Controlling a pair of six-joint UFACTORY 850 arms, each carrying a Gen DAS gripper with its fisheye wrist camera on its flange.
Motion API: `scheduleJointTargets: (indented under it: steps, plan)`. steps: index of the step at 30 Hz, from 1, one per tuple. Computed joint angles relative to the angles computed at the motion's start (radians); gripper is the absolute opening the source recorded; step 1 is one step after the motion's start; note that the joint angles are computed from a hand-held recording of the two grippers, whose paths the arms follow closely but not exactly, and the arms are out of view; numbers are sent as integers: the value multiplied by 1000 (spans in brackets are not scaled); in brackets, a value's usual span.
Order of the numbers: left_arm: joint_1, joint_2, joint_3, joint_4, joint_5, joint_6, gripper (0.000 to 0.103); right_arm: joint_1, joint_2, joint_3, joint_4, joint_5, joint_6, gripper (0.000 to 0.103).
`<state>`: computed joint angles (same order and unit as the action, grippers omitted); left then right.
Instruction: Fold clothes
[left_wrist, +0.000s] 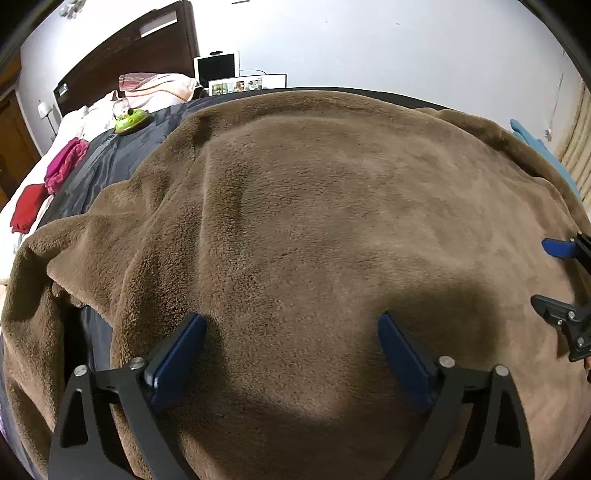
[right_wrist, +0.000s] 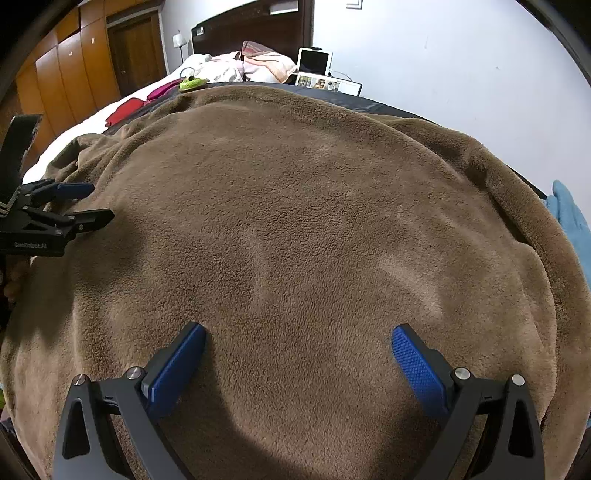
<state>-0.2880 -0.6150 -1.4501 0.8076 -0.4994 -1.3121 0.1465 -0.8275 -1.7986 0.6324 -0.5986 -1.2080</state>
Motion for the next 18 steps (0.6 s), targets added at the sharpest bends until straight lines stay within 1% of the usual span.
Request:
scheduleJointTargets:
  steps: [3,7,10,13,18]
  plan:
    - [1,1,-2,-20,-4,31,98,-2,-5,-14,-27,-25,7,102]
    - [0,2,-2,-24,-4,55,98,-20,-16,-54,-120,-123,5,102]
    - [2,4,5,-9,7,35,100,-35,-3,-42,-162,-155,-6,102]
    - [2,8,11,-11,13,37,101,-55,26,5,-148,-149,-51,102]
    - [-15,16,10,-48,-11,119,101,-83,79,90,-121,-120,-129,102]
